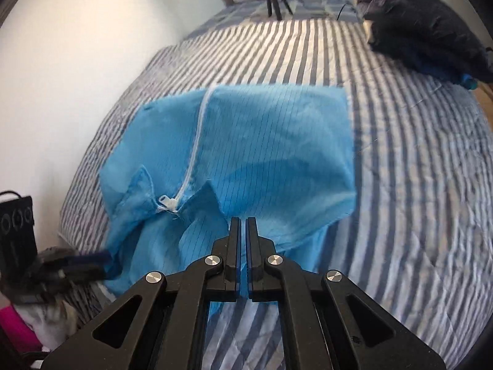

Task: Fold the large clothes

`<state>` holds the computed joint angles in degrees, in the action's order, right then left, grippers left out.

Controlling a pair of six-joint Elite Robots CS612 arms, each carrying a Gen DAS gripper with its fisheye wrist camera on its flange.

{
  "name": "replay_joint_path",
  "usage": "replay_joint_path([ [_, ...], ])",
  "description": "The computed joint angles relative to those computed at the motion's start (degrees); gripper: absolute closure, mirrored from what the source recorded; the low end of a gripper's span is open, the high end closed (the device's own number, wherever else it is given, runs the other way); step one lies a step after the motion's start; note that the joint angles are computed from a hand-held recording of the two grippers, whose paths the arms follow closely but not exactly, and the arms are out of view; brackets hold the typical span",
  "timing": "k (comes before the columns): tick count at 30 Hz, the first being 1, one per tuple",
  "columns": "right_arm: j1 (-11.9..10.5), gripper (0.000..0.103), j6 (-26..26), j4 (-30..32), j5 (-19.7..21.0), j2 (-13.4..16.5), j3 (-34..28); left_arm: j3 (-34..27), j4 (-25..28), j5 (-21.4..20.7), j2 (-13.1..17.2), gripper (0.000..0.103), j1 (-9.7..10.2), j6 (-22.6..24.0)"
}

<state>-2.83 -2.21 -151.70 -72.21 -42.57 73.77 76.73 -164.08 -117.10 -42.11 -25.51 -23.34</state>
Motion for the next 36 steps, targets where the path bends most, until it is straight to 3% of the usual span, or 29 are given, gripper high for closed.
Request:
replay_joint_path([
  [3,0.05,0.101,-0.82,-4.83,2.44,-0.75,1.94,1.11,-2.12,4.31,-0.86,0.067,0.77,-0.51],
  [5,-0.06,0.101,-2.14,-5.76,4.58,-0.98,2.38,0.29,-3.08,3.47,-0.11,0.067,1.43,-3.29],
  [7,0.55,0.101,-3.9,-3.55,5.9,0.32,-0.04,-0.73,-3.41,2.63,0.74,0.067,1.69,-4.19],
  [10,1.08,0.101,-3.92,0.72,3.53,2.87,-4.38,-3.02,-0.96,4.65,2.01,0.067,1.13,-2.3],
  [14,0.72,0.101,2.64,9.8,0.87,6.07,-9.39,-5.08,4.58,6.43,3.17,0.067,0.51,-0.8],
  [16,0.31,0.101,5.15,10.53,1.18,5.86,-9.05,-4.15,4.11,6.48,2.62,0.067,0.5,-0.81],
  [20,0.16,0.101,3.9,7.49,0.28,1.72,-3.63,-0.41,3.43,8.59,-0.22,0.062,0.23,0.99],
  [22,0.22,0.094,2.74,7.78,1.6,-1.07,-0.17,1.3,5.34,10.61,-1.93,0.061,-0.34,3.61],
  [25,0.89,0.059,4.88,8.73,1.11,-3.5,3.26,2.8,7.56,11.14,-3.2,0.055,-0.6,2.75],
  [26,1.11,0.056,6.11,8.6,1.05,-3.69,3.84,3.15,7.93,10.7,-3.31,0.055,-0.52,1.36],
  [32,1.8,0.056,14.61,12.39,-0.11,-2.7,4.46,3.93,10.44,8.94,-3.18,0.055,-0.3,-3.76],
  [36,0.92,0.055,22.1,10.84,3.24,-1.82,5.7,4.34,10.19,8.79,-2.97,0.055,-0.34,-5.16],
])
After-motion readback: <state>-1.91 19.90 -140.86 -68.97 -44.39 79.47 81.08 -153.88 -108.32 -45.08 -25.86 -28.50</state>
